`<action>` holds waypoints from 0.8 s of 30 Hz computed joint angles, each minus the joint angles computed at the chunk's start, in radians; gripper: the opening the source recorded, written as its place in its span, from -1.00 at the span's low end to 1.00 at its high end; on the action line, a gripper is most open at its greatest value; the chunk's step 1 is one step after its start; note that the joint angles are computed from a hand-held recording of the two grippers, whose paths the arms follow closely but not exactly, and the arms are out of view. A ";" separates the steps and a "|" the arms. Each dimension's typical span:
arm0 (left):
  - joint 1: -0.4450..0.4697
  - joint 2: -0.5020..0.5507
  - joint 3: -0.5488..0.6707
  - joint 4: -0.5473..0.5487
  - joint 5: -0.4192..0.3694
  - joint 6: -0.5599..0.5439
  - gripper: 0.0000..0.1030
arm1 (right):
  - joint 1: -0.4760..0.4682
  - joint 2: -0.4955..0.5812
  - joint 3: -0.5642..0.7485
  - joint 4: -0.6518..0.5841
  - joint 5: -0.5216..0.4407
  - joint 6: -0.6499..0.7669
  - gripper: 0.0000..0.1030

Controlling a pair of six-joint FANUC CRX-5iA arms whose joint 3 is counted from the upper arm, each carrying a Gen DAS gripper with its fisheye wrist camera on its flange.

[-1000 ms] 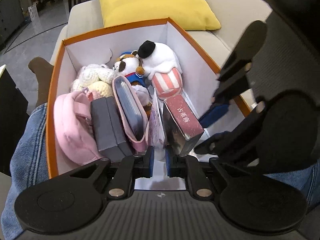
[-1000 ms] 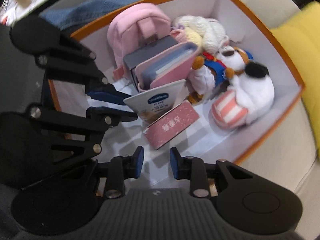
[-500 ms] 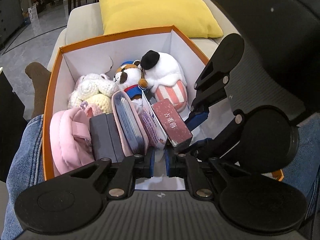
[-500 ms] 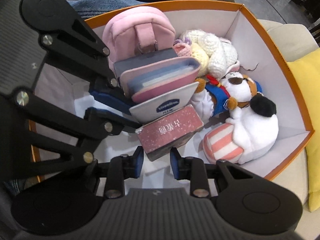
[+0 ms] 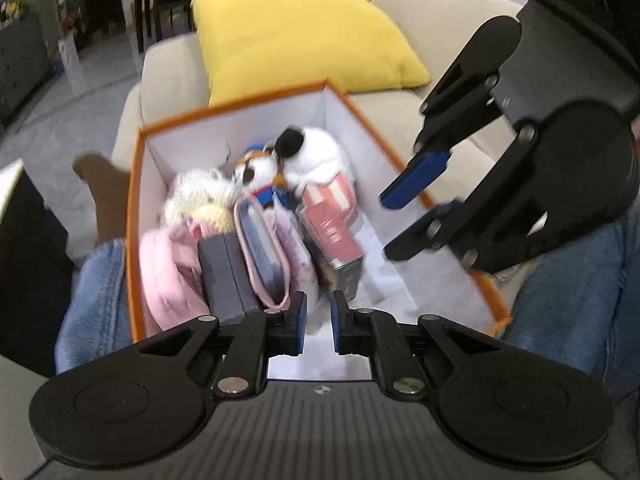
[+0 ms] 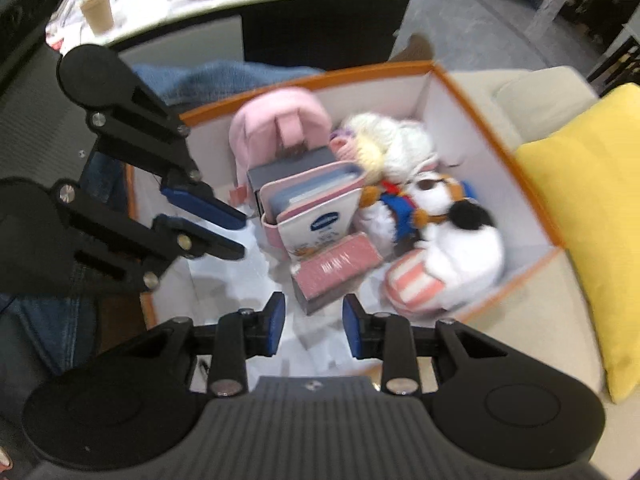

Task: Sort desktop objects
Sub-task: 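Move both tools away from the box toward the brown box and white tube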

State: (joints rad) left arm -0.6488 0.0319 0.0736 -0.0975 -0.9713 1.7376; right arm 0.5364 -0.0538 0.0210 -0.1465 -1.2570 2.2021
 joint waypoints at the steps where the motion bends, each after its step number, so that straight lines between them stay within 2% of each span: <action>1: -0.014 -0.003 0.013 -0.015 -0.004 -0.003 -0.75 | -0.023 -0.014 0.001 -0.011 -0.002 0.012 -0.35; 3: -0.040 0.001 0.041 -0.034 -0.007 -0.014 -0.75 | -0.064 -0.048 -0.005 -0.022 -0.006 0.021 -0.35; 6: -0.084 0.020 0.088 -0.058 -0.007 -0.056 -0.72 | -0.062 -0.108 -0.034 -0.004 -0.002 -0.030 -0.35; 10: -0.138 0.084 0.167 -0.081 -0.031 -0.150 -0.55 | -0.075 -0.185 -0.109 0.046 0.001 -0.067 -0.35; 13: -0.170 0.143 0.227 -0.087 -0.052 -0.246 -0.35 | -0.103 -0.234 -0.175 0.089 0.006 -0.068 -0.31; 15: -0.184 0.185 0.266 -0.084 -0.071 -0.325 -0.19 | -0.137 -0.245 -0.199 0.093 0.005 -0.056 -0.28; 16: -0.189 0.211 0.291 -0.083 -0.086 -0.369 0.01 | -0.152 -0.246 -0.209 0.094 0.006 -0.052 -0.27; 19: -0.201 0.277 0.355 -0.090 -0.116 -0.498 0.06 | -0.196 -0.229 -0.227 0.088 0.008 -0.024 -0.20; 24: -0.194 0.427 0.533 -0.071 -0.262 -0.695 0.20 | -0.255 -0.164 -0.225 0.058 0.004 0.031 -0.11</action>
